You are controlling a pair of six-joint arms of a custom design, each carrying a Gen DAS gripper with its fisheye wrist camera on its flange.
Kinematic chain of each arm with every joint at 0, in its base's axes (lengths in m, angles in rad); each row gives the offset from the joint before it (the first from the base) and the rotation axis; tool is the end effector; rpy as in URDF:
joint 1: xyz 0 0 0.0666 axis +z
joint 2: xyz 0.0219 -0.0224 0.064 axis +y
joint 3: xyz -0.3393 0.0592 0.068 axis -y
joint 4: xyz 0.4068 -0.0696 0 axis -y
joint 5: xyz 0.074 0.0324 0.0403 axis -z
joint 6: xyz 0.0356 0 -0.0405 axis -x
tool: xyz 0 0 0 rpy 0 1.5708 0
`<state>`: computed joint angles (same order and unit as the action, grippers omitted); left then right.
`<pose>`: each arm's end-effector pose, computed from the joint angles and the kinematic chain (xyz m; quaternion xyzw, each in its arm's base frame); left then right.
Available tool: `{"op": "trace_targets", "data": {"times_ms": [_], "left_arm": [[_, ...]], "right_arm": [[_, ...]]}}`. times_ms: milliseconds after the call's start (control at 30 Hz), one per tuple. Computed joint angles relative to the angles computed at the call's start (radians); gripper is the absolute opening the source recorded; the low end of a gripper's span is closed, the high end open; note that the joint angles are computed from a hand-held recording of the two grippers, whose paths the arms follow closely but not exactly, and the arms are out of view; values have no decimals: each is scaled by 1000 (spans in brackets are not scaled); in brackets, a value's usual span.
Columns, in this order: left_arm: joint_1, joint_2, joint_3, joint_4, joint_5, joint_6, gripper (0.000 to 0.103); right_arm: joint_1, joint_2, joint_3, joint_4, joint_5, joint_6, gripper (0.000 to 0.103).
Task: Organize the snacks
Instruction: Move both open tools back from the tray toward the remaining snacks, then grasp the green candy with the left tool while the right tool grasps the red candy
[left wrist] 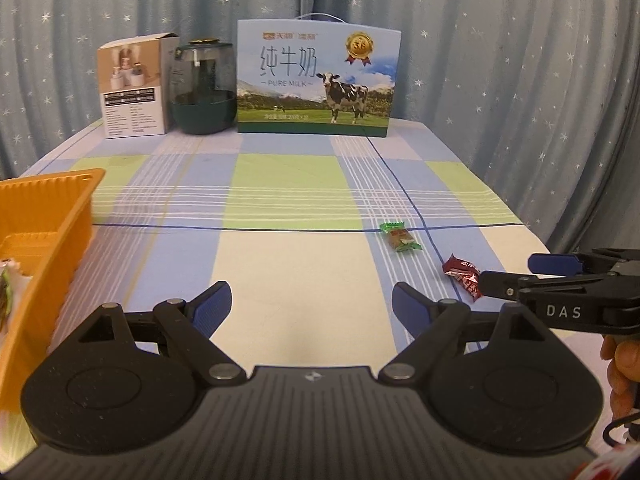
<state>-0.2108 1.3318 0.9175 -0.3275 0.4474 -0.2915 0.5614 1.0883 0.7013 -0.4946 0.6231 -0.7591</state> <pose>0.4447 -0.1113 0.2408 0.3083 0.8423 -0.1870 0.4006 0.3217 0.1773 0.2296 0.1915 0.8813 -0.0307 0.4309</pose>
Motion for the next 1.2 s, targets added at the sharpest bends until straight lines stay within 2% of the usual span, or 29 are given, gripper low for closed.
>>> {"op": "trace_targets", "data": {"times_ms": [33, 133, 433, 500, 567, 633, 767, 933, 1000, 1200], "left_arm": [[-7, 10, 5, 2, -5, 0, 86], [-21, 32, 17, 9, -11, 3, 86], [-44, 79, 54, 9, -6, 4, 86], [-47, 85, 57, 10, -7, 5, 86], [-47, 90, 60, 10, -6, 3, 86], [-48, 94, 62, 9, -7, 5, 86], [-54, 103, 71, 8, -7, 13, 86], [-82, 131, 99, 4, 9, 17, 84], [-100, 153, 119, 2, 5, 36, 77], [-155, 220, 181, 3, 2, 92, 65]], "right_arm": [[-8, 5, 0, 12, -13, 12, 70], [-31, 25, 0, 43, -41, 53, 58], [-96, 46, -31, 147, -113, 124, 48], [-105, 55, -34, 161, -129, 135, 41], [-104, 58, -37, 170, -130, 143, 30], [-101, 63, -33, 165, -123, 147, 26], [-94, 72, -20, 144, -110, 133, 25], [-90, 38, -13, 109, -37, 60, 25], [-95, 26, -15, 94, -25, 34, 25], [-113, 14, -21, 57, -9, -13, 25]]}}
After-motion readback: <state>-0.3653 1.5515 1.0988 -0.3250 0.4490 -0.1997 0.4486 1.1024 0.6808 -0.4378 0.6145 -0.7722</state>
